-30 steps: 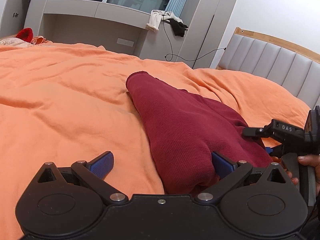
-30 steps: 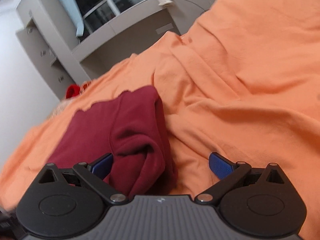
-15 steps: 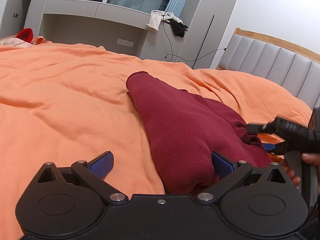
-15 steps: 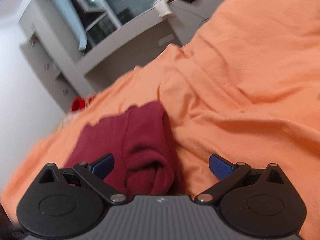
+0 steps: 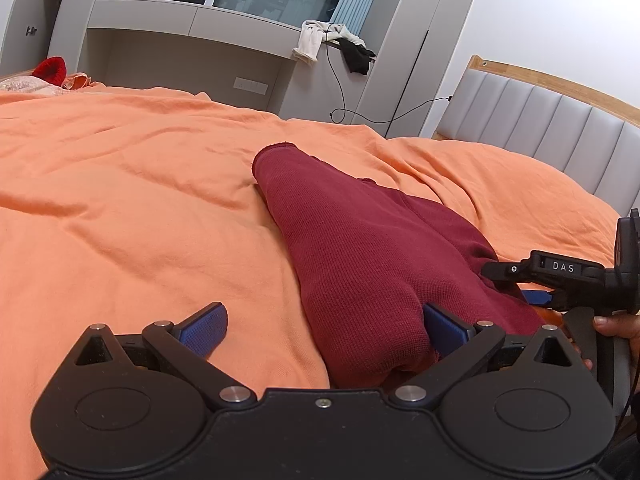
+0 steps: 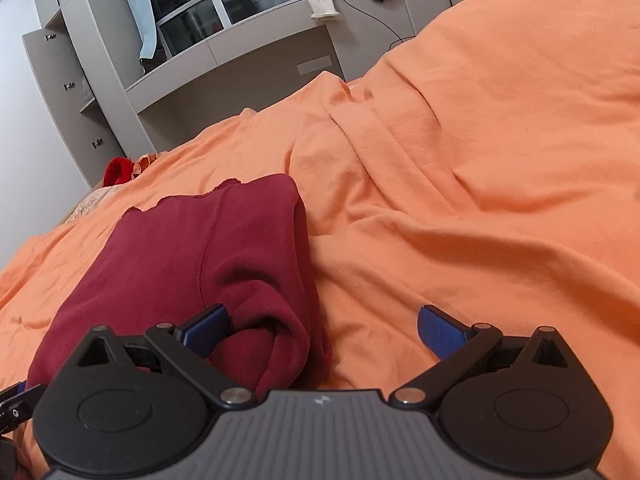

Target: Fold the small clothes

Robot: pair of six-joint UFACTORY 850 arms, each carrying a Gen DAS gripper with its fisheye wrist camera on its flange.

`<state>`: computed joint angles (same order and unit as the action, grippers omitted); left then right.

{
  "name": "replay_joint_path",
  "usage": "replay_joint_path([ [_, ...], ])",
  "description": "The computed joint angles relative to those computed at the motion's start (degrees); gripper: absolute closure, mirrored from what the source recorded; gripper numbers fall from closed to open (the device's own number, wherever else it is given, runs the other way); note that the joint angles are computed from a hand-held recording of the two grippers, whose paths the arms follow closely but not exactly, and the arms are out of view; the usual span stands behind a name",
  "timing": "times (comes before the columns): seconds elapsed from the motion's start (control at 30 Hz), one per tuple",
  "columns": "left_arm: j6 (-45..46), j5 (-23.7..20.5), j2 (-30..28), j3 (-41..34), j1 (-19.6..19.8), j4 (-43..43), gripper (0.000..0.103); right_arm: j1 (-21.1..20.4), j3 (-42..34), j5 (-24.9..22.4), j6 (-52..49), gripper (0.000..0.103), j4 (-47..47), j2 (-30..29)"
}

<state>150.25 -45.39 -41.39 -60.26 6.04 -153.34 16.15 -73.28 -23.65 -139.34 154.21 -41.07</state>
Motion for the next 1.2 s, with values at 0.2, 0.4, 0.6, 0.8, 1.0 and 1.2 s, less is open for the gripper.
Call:
replay_joint_path([
  [0.2,0.0,0.0,0.0,0.0,0.0,0.0,0.000,1.0,0.2,1.7,-8.8,0.000,5.8,0.4],
  [0.4,0.1,0.0,0.0,0.0,0.0,-0.1,0.000,2.8,1.3,0.9,-27.5,0.000,20.3,0.9],
  [0.6,0.0,0.0,-0.1,0.0,0.0,0.0,0.000,2.6,1.6,0.2,-28.0,0.000,20.2,1.1],
  [0.8,0.0,0.0,-0.1,-0.1,0.0,0.0,0.000,2.2,1.2,0.7,-25.5,0.000,17.5,1.0],
  [1.0,0.0,0.0,-0.1,-0.1,0.0,0.0,0.000,2.2,1.1,0.7,-25.3,0.000,17.4,0.9],
  [1.2,0.0,0.0,-0.1,-0.1,0.0,-0.1,0.000,2.3,1.1,0.7,-25.3,0.000,17.6,0.9],
])
